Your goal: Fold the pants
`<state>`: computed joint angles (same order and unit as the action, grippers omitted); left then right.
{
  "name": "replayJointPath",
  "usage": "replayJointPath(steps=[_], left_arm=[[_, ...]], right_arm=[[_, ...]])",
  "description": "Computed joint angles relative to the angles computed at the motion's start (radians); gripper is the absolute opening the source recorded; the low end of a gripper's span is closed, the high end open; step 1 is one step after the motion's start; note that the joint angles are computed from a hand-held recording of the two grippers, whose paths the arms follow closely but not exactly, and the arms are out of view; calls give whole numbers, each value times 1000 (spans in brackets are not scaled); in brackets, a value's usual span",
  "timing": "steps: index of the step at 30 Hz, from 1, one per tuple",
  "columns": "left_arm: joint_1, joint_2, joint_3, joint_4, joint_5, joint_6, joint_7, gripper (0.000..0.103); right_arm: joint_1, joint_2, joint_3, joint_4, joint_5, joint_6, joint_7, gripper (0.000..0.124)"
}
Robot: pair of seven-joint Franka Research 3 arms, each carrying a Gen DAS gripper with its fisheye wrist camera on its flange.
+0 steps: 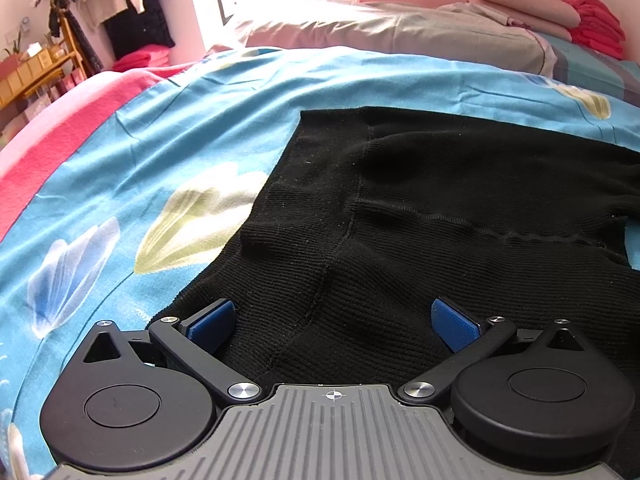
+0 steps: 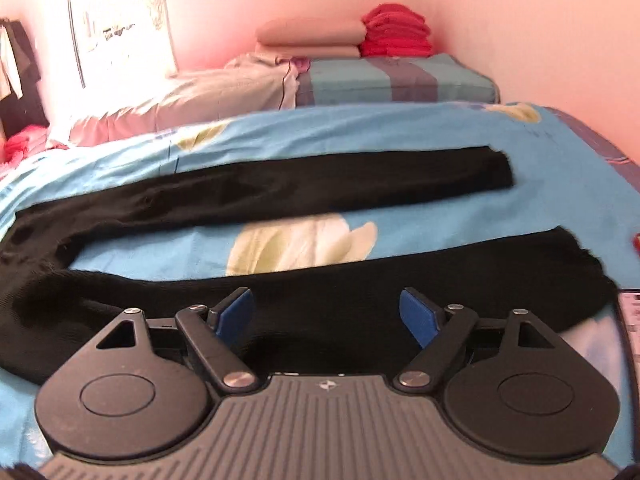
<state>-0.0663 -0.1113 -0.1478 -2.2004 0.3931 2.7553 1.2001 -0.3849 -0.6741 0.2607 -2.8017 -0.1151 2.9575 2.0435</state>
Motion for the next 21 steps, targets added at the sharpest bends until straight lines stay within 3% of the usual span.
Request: replayJointPath(steps=[4,6,8,12,16,19,21], left_arm=[[0,0,0,-1,1,2,2,103],[0,0,0,0,-3,0,5,103],[0,0,0,1,-3,-1,5,103],[1,-1,-1,0,0,-1,1,103],[1,-1,-3,2,5,-5,-7,103],[0,0,-3,4,6,-8,-9,103],[-1,0,-2,4,2,-8,-4,103]], right_arm=[[3,-62,-45,-57,-5,-27,-38,84],[38,-123,-100,-87,30,-59,-62,84],[10,-167,-82,-84,37,-110,-47,80],[-94,-182,16,-73,2,-56,47,85],[-90,-77,12,-33,-3,16,37,85],[-75,-31,-8,-20,3,-33,13,84],[-100,-53,3,-62,-31,8,13,82]])
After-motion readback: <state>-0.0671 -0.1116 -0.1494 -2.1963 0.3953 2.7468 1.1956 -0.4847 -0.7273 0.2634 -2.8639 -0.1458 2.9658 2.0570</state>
